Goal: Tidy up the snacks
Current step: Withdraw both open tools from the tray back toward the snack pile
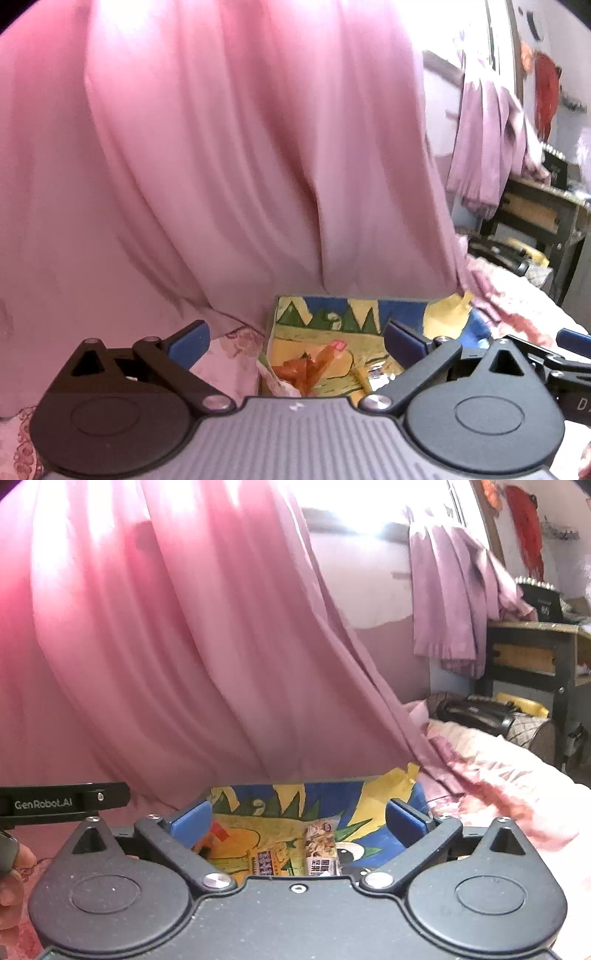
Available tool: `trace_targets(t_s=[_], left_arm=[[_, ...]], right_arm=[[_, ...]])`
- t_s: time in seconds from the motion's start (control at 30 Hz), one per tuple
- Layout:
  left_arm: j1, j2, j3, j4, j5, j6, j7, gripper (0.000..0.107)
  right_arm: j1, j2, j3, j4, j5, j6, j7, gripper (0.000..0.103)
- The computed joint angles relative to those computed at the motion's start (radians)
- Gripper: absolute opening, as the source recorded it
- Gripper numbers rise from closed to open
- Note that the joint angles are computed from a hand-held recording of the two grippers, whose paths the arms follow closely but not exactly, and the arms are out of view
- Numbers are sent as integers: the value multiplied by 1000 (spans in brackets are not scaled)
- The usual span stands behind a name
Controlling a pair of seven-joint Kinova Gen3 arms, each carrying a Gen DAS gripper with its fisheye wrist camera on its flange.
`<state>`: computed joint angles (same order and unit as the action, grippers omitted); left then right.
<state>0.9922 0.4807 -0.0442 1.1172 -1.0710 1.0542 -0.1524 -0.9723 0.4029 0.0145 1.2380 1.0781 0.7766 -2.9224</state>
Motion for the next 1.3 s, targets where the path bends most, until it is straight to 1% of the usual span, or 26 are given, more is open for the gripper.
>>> trace_targets(t_s=[0.1,0.17,0.37,0.53,0.73,0.9,0.97,1.1,1.2,1.3], left_arm=[[48,-24,-9,54,-54,14,84,103],[74,-37,4,82,-84,48,124,103],[111,-62,68,126,-114,148,133,103],[141,-72,114,146,-117,209,136,103],[193,-65,151,147,-101,298,110,103],[229,-67,171,142,-76,352,103,103],[243,-55,172,125,-70,385,94,103],[251,-50,174,106,-47,407,70,103],[252,-35,174,75,-15,431,29,103],[252,-17,168,44,19,449,-25,103]], right_arm=[[-37,-39,-1,41,47,42,-41,102],[-48,-65,-21,70,69,72,-73,102],[-80,-149,-110,173,122,191,-151,102],[-85,-205,-197,238,129,273,-190,102],[-73,-258,-285,284,88,331,-179,102],[-82,-279,-333,294,50,391,-165,102],[-86,-283,-346,293,29,415,-157,102],[-100,-279,-362,283,-9,463,-134,102],[-103,-272,-362,270,-45,480,-113,102],[-103,-272,-357,267,-65,478,-106,102]])
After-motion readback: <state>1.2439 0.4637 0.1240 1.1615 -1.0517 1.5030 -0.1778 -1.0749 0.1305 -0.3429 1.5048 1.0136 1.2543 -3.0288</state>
